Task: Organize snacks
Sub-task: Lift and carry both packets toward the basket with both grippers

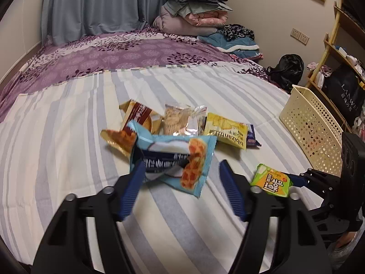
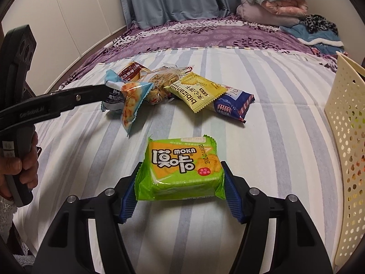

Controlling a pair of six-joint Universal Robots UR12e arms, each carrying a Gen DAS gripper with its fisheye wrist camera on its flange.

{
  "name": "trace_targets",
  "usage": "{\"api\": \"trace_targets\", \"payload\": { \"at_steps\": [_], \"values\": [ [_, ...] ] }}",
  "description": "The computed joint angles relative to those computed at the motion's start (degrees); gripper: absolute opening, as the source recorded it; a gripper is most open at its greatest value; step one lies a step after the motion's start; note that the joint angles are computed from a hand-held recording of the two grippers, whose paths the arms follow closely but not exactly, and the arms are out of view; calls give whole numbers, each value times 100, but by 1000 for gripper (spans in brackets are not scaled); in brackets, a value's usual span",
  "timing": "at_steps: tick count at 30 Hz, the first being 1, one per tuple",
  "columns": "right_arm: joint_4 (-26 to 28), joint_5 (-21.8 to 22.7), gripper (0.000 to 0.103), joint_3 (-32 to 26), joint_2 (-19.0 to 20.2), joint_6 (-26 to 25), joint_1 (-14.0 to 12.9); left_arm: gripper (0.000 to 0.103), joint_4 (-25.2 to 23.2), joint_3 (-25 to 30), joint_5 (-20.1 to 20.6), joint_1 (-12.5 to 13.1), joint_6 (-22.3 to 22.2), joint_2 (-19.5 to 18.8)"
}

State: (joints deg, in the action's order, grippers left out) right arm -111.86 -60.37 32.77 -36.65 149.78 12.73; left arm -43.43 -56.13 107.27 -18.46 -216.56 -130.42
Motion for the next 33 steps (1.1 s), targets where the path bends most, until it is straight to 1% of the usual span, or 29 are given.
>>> {"api": "trace_targets", "payload": {
  "at_steps": [3,4,6,8,10,13,15,17,18,20,21,22,23,26,29,33],
  "values": [
    [-53,22,65,63,-33,15,-15,98,-61,30,229,-40,8,-6],
    [-64,27,65,78,-40,21,-21,100,-102,77,296,-44,16,-27],
    [-81,43,65,107,-57,53,-29,100,-154,203,287,-20,100,-104],
    [-131,65,65,169,-89,63,-37,100,-335,395,281,14,147,-226],
    [-174,63,65,205,-109,69,-41,100,-502,592,184,55,161,-364],
    [-214,43,65,216,-112,111,-46,100,-524,737,39,77,289,-503],
    [-221,28,65,210,-105,140,-55,100,-723,904,247,32,520,-620],
    [-231,15,65,187,-92,171,-58,100,-1040,1082,468,-8,740,-726],
    [-232,18,65,174,-85,184,-59,100,-1120,1109,513,-13,782,-743],
    [-232,38,65,154,-76,189,-64,100,-1089,1030,506,-1,755,-710],
    [-240,52,65,145,-73,191,-65,99,-989,936,459,14,662,-663],
    [-264,73,65,152,-81,199,-67,95,-896,839,445,25,559,-610],
    [-298,99,64,183,-99,209,-72,81,-885,791,501,28,429,-572],
    [-413,199,64,262,-154,242,-90,76,-684,612,467,43,231,-443],
    [-548,324,63,273,-180,294,-113,71,-631,586,612,-3,277,-388],
    [-698,452,62,308,-216,377,-136,71,-493,622,748,-85,368,-343]
  ]
}}
